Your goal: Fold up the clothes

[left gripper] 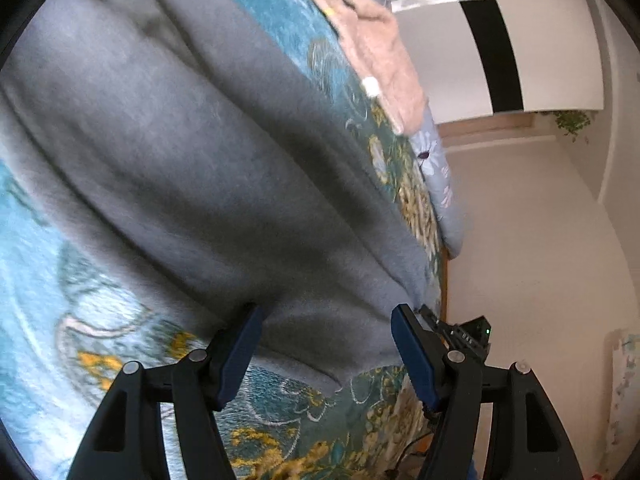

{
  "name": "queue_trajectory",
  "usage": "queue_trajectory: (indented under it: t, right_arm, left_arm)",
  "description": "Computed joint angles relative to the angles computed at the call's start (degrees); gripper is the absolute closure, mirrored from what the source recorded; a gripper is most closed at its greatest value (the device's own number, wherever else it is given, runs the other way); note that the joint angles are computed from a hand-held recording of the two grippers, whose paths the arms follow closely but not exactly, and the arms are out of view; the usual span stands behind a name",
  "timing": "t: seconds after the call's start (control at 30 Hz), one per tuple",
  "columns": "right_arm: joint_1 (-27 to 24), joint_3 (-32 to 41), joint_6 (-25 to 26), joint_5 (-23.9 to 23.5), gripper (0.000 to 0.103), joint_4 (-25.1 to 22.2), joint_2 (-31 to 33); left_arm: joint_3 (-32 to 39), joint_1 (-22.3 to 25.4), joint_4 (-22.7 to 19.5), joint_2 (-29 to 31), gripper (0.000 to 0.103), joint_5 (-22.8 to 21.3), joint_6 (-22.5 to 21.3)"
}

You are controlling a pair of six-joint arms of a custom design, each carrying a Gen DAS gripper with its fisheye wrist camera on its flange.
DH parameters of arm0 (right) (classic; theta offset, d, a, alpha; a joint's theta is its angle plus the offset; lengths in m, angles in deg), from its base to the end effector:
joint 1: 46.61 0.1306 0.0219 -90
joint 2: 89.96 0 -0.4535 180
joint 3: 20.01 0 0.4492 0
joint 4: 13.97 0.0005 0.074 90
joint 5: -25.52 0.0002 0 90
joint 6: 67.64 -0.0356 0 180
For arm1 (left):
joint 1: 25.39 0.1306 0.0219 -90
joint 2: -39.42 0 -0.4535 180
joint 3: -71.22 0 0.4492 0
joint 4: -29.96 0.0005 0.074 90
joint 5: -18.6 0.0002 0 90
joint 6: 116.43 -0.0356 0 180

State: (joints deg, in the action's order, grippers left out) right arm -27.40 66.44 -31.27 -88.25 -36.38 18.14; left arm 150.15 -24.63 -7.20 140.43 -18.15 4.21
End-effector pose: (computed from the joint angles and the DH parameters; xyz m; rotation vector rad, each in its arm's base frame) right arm 0.6156 0.2292 0.3217 0.5321 2.4793 1.0633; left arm 0.5737 -0.0214 0.3249 -0.3477 2.5221 -1.4004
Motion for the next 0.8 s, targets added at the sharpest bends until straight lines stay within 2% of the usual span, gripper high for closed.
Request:
queue_trajectory:
  t: [0.13,0.23,0.47,0.67,0.8]
  right_arm:
    - [0.8,2.9,3.3,2.5,0.085,-5.1,0.4]
    - [1.2,4.0,2.5,3.7,0.077,-6.5,1.1]
    - [0.2,-1.0,-0.6,2.4,0.07,0.0,-0.6]
    - [0.5,-0.8,-2.0,3.7,0.067,0.1,-0.4]
    - [0.8,-0.9,-3.8,4.7,0.065,1.1,-0.4]
  left_arm:
    - [-1.6,3.4,7.0,-1.4,0.032,0.4,5.9]
    - [-1.8,8.2,10.7,-2.2,0.032,-2.6,8.2]
    - [2.4,19.4,10.5,0.6,0.032,-13.0,10.5]
    - [9.8,23.7,11.7,8.0,0.032,-15.2,16.1]
    - [14.5,24.5,10.1,11.9,0.032,-18.5,14.6]
